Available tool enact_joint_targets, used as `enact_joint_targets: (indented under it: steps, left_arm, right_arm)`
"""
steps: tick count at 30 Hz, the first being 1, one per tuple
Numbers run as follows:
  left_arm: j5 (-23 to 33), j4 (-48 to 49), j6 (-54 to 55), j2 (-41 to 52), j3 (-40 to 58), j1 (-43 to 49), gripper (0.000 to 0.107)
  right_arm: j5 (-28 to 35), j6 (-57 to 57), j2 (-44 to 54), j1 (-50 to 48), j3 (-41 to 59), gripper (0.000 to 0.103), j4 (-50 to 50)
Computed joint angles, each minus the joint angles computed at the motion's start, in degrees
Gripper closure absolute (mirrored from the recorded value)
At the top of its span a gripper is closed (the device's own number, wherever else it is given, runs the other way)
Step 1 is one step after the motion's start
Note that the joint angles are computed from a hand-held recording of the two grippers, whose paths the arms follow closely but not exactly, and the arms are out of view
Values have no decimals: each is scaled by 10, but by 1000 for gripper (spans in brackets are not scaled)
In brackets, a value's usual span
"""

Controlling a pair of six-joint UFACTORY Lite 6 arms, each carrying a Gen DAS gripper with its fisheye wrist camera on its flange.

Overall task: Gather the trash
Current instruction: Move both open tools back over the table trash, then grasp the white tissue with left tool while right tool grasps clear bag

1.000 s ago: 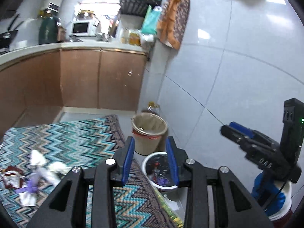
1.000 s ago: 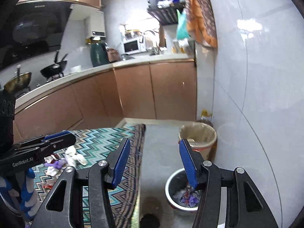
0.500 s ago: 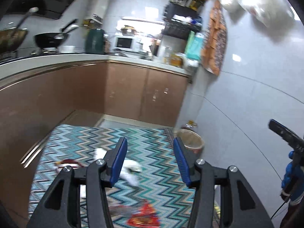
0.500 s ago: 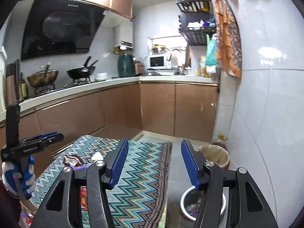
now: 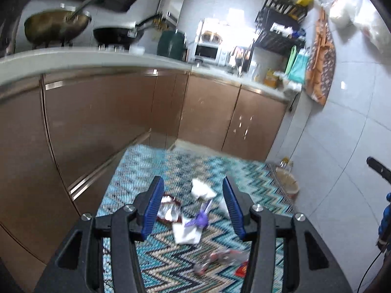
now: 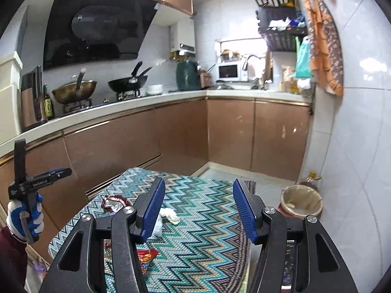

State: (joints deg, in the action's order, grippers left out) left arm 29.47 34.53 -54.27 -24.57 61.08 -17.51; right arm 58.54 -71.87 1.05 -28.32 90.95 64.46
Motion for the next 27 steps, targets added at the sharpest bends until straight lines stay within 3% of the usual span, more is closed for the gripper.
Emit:
enact_joint_targets:
  steps: [6, 11, 19, 24, 27]
  left_arm:
    - [-104, -225, 211, 57, -74, 85, 59]
    - [-155, -394, 386, 158, -79, 91, 59]
    - [-177, -581, 565, 305, -11, 98, 59]
    - [-187, -701, 686, 347, -1, 114, 60]
    - [-198, -757, 748, 355, -8, 116, 71]
  right_arm:
    - [-43, 9, 38, 66, -8, 46, -38]
    - [-81, 32, 109, 125, 15, 46, -76]
    - [-117, 69, 227, 208, 69, 46, -136]
    - [-116, 92, 306, 260, 128, 46, -173]
    - [-113, 104, 352, 291, 163, 46, -191]
